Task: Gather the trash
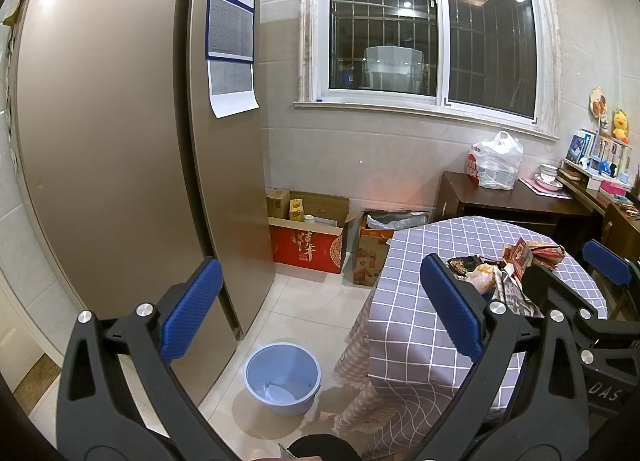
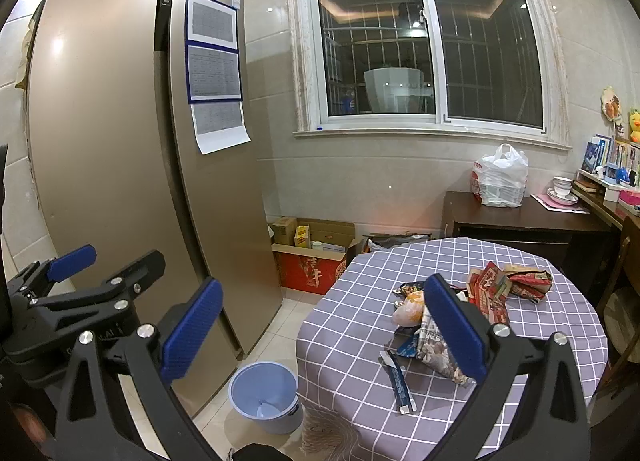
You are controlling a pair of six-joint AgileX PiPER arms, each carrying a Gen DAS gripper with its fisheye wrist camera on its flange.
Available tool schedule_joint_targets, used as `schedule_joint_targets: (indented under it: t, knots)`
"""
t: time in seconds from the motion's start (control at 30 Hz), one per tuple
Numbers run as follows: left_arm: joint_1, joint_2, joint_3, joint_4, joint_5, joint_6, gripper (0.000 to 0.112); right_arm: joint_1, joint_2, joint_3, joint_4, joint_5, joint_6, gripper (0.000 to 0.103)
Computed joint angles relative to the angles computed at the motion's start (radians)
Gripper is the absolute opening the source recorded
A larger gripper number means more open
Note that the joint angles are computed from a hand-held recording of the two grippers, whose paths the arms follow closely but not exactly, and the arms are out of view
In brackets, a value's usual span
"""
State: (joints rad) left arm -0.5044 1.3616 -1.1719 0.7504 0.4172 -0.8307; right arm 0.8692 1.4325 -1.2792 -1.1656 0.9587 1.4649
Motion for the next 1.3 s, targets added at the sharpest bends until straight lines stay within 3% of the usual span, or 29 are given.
schedule_joint_targets:
  t: [1.3]
  knots:
    - [0.006, 0.005, 0.004, -0.002, -0.008, 0.005, 0.097, -0.001, 0.009, -0.013, 0.012, 0.000, 0.001, 0.099]
